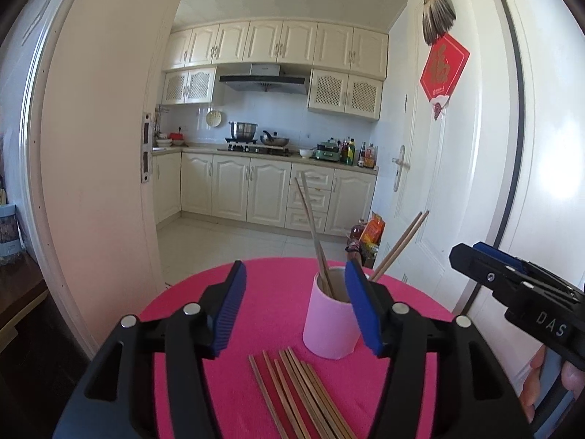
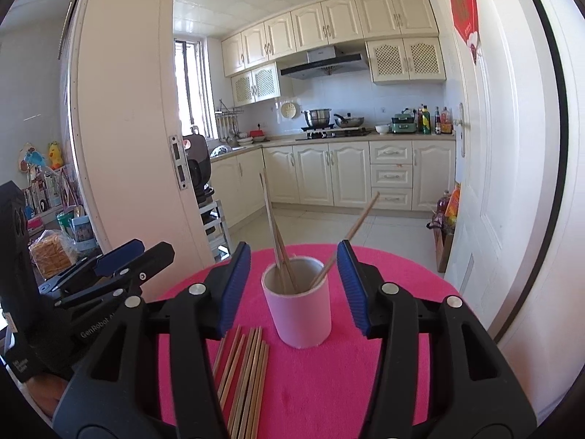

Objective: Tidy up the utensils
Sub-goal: 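Move both grippers back to the chopstick row and close on one chopstick each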

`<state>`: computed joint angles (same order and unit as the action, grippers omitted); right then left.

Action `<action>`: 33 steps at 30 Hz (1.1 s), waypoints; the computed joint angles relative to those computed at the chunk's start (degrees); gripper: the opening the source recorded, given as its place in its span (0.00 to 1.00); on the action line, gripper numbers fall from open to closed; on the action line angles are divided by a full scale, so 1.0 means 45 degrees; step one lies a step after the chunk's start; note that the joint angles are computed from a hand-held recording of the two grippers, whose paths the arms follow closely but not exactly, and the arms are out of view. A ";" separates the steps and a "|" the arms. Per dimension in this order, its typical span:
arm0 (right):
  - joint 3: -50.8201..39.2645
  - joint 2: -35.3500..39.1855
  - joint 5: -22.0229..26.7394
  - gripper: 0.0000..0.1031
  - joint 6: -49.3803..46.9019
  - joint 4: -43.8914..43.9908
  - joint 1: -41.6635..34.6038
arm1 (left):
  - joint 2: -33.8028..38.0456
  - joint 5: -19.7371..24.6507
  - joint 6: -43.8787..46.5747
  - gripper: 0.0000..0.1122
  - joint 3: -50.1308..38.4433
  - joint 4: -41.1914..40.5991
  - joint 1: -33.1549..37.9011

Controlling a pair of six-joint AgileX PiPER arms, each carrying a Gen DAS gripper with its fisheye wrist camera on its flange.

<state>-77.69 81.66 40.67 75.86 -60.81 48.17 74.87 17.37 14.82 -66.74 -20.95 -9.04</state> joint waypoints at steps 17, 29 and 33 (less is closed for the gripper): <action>0.0153 0.0788 0.0144 0.50 -0.5573 0.7562 -0.1256 | 0.3213 0.7175 -0.3516 0.53 -0.2347 0.3349 0.0097; -0.0970 0.2199 0.1388 0.50 -0.8756 1.1109 -0.2006 | 0.4584 0.8082 -0.3378 0.38 -0.2675 0.2776 0.0259; -0.1616 0.2809 0.1975 0.40 -0.9518 1.1753 -0.2130 | 0.4560 0.7992 -0.3216 0.26 -0.2603 0.2719 0.0198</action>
<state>-84.96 94.30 49.56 33.03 -7.92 38.59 95.39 53.34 0.35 -78.46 -8.72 -8.15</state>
